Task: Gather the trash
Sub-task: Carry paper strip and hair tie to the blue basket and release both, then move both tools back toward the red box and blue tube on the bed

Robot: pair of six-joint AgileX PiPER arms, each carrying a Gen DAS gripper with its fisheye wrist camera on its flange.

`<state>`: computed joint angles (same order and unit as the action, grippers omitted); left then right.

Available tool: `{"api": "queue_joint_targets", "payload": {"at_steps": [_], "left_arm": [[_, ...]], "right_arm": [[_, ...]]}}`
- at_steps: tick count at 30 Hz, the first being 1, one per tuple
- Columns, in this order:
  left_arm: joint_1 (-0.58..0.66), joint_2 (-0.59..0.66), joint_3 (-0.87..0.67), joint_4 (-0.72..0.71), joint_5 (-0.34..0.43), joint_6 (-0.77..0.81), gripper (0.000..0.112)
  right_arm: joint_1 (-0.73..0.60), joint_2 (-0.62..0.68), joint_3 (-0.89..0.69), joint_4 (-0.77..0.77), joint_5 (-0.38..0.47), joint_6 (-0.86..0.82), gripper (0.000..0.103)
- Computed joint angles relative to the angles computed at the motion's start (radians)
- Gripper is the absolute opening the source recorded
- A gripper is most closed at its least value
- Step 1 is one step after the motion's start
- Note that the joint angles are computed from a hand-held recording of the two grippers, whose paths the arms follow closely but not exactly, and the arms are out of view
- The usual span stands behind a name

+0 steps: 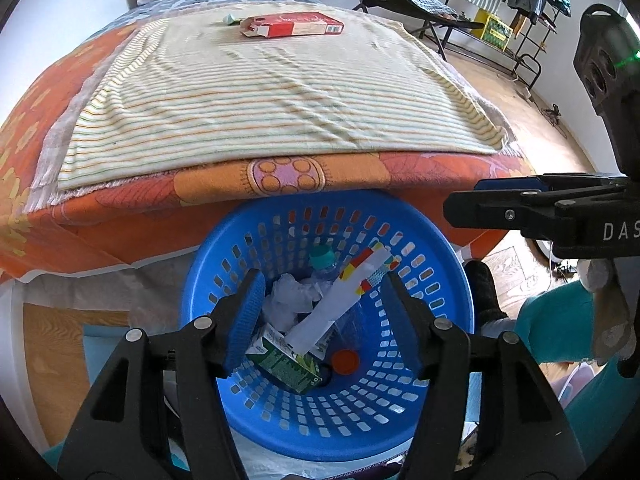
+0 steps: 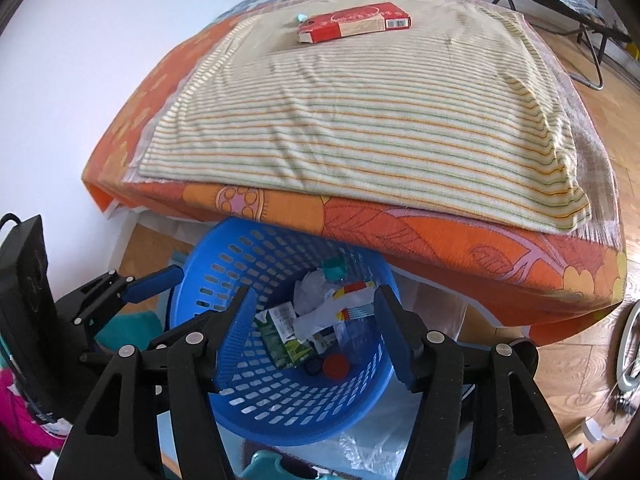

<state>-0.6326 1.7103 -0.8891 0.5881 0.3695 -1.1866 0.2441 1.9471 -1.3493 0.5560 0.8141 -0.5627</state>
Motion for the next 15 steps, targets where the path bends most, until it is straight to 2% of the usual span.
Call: {"api": "queue_joint_targets", "payload": {"at_steps": [15], "left_arm": [[0.034,-0.019,-0.109,-0.059,0.072,0.14,0.062]], "right_arm": [[-0.011,0.002,-0.149,0.034,0.04,0.003,0.061]]}}
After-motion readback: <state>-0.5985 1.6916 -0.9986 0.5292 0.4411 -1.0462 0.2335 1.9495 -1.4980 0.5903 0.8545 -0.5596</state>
